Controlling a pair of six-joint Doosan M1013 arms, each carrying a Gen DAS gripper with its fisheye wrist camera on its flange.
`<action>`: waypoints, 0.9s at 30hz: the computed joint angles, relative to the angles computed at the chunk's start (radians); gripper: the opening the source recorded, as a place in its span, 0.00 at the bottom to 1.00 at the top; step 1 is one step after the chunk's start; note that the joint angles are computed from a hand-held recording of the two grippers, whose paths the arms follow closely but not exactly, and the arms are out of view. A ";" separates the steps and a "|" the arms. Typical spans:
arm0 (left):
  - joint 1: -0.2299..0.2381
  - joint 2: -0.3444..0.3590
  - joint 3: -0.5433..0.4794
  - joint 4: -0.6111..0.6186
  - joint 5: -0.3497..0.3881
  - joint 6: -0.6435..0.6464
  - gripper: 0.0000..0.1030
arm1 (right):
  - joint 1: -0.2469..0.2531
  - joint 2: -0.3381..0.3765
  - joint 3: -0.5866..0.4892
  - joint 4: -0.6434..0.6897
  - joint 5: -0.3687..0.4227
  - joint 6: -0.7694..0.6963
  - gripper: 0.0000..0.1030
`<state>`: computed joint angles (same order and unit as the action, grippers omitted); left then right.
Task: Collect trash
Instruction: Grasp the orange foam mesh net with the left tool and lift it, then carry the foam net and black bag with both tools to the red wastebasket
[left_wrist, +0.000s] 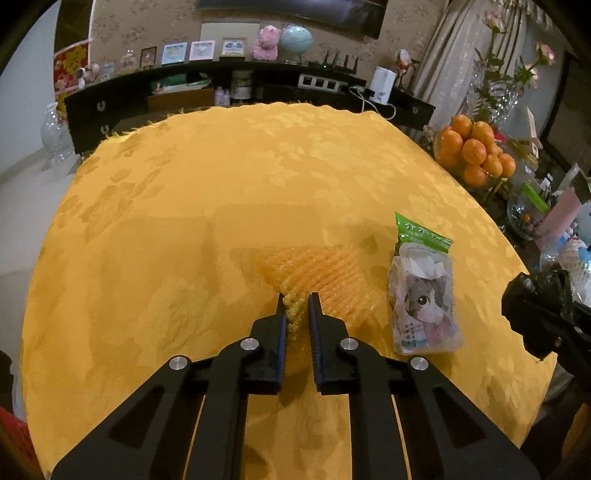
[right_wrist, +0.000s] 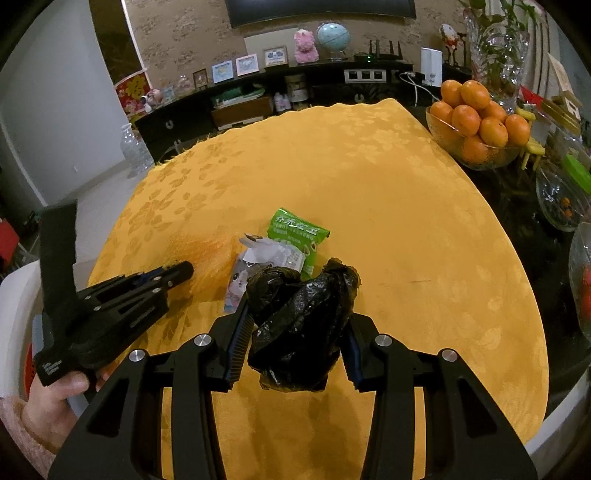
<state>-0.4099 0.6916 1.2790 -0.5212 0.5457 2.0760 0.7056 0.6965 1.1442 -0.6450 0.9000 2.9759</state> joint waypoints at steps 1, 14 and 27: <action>0.002 -0.004 0.005 -0.004 -0.004 0.002 0.10 | 0.000 -0.001 0.001 -0.001 -0.002 0.003 0.41; 0.028 -0.069 0.067 -0.031 -0.080 -0.004 0.10 | 0.009 -0.007 -0.003 -0.050 -0.021 0.028 0.41; 0.048 -0.174 0.166 -0.026 -0.209 -0.002 0.10 | 0.024 -0.006 -0.018 -0.122 -0.042 0.054 0.41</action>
